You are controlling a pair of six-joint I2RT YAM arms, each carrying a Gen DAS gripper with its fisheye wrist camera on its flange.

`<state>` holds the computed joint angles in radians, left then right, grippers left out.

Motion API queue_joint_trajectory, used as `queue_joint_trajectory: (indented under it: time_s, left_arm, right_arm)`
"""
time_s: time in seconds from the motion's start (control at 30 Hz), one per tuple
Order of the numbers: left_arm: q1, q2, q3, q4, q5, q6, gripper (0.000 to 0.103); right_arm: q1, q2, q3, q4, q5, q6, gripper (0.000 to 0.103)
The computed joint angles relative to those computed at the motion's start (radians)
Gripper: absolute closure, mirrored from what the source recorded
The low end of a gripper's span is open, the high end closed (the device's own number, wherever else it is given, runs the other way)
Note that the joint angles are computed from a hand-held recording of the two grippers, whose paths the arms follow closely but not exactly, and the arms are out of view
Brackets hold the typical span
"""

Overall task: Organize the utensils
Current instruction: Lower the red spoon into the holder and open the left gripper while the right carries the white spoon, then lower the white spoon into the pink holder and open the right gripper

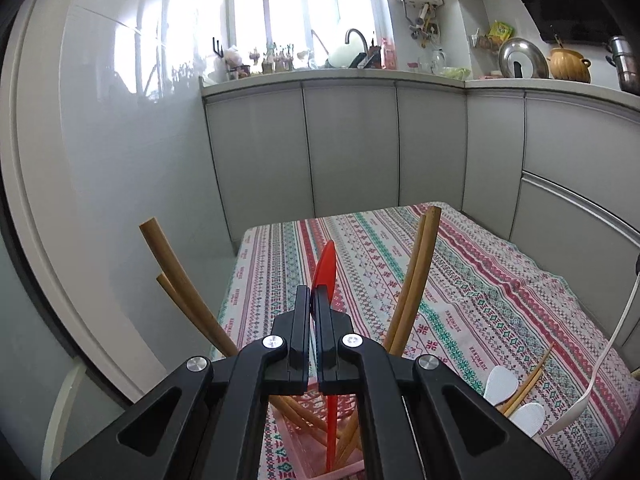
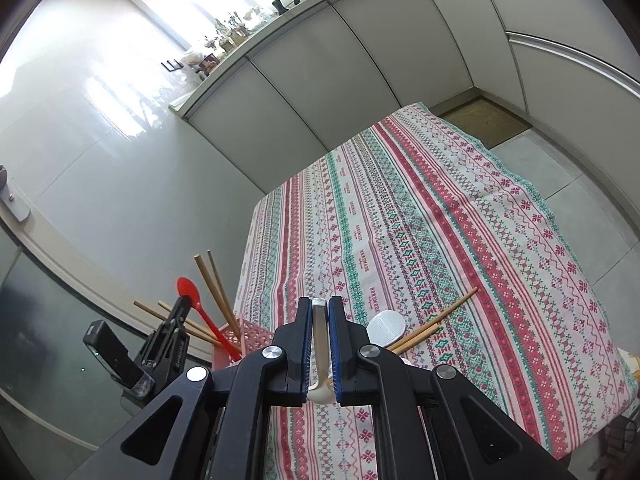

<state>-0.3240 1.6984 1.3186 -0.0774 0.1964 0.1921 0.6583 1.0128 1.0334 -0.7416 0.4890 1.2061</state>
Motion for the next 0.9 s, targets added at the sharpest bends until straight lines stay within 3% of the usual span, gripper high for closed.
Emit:
queue_joint_trajectory:
  time_s: [0.17, 0.3, 0.6, 0.73, 0.9]
  left_arm:
    - [0.024, -0.004, 0.079, -0.172, 0.106, -0.059, 0.096]
    - [0.038, -0.029, 0.122, -0.29, 0.129, -0.089, 0.051]
    - [0.117, -0.012, 0.349, -0.666, 0.182, -0.176, 0.04]
    - [0.133, -0.017, 0.417, -0.81, 0.09, -0.146, 0.03]
    - [0.163, -0.013, 0.397, -0.858, -0.009, -0.117, 0.025]
  right_arm:
    - [0.0, 0.01, 0.015, 0.009, -0.004, -0.017, 0.095]
    - [0.001, 0.028, 0.036, 0.02, 0.003, -0.035, 0.095]
    - [0.003, 0.112, 0.114, 0.087, 0.014, -0.108, 0.095]
    - [-0.003, 0.165, 0.154, 0.146, 0.001, -0.151, 0.095]
    - [-0.008, 0.251, 0.21, 0.218, -0.023, -0.198, 0.095]
